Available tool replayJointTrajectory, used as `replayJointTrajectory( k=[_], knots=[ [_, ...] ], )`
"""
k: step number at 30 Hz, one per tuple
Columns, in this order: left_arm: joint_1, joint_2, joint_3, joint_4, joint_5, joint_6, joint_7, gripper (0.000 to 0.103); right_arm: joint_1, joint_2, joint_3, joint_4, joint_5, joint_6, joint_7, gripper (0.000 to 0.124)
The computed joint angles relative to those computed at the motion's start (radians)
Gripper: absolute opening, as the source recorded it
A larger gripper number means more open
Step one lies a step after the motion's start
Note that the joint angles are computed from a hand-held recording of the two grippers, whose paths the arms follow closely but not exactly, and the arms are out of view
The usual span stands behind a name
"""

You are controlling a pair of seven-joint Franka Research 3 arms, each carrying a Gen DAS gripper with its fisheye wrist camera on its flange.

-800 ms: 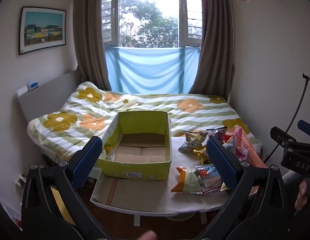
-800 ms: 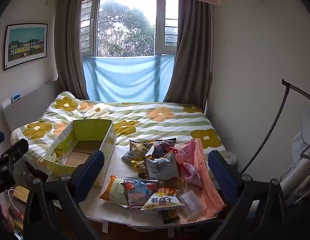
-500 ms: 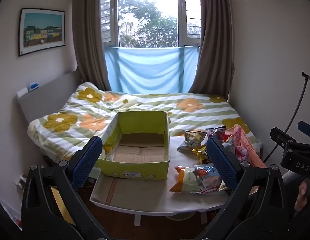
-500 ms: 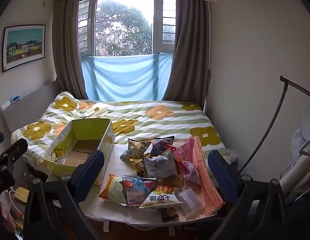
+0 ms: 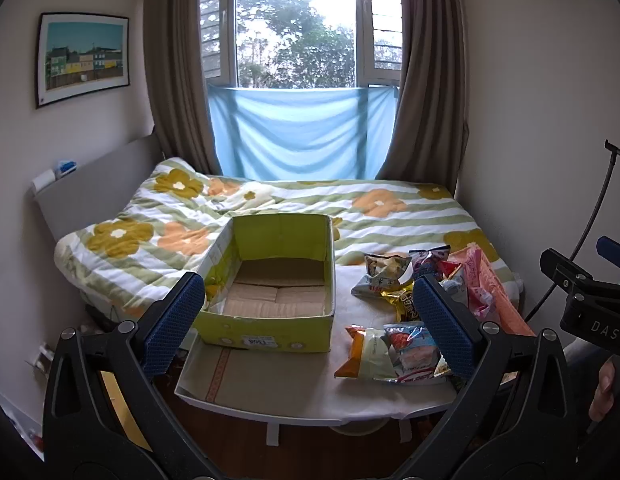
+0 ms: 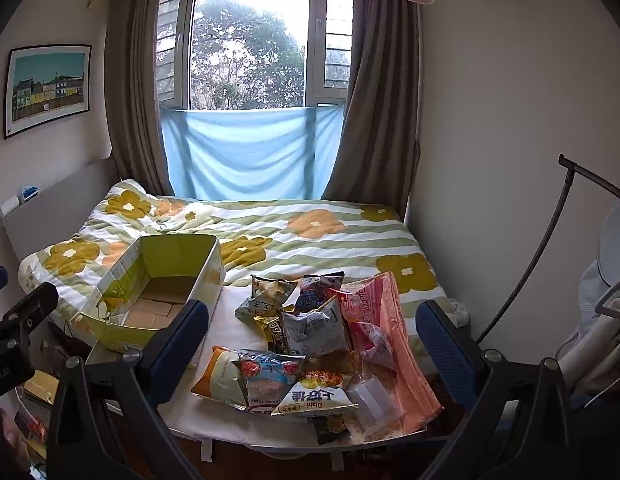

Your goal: Organize snacks

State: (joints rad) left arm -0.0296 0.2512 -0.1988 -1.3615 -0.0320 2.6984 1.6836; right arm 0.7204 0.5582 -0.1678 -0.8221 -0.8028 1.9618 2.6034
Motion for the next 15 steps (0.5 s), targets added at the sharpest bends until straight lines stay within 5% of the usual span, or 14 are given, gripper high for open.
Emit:
replayJointTrajectory(
  k=[15],
  knots=[
    [-0.016,0.014,0.011,0.013,0.050,-0.019,-0.054,0.103,-0.010,-0.004,0.008,-0.011,0.008,0.037,-0.001,0.103]
  ],
)
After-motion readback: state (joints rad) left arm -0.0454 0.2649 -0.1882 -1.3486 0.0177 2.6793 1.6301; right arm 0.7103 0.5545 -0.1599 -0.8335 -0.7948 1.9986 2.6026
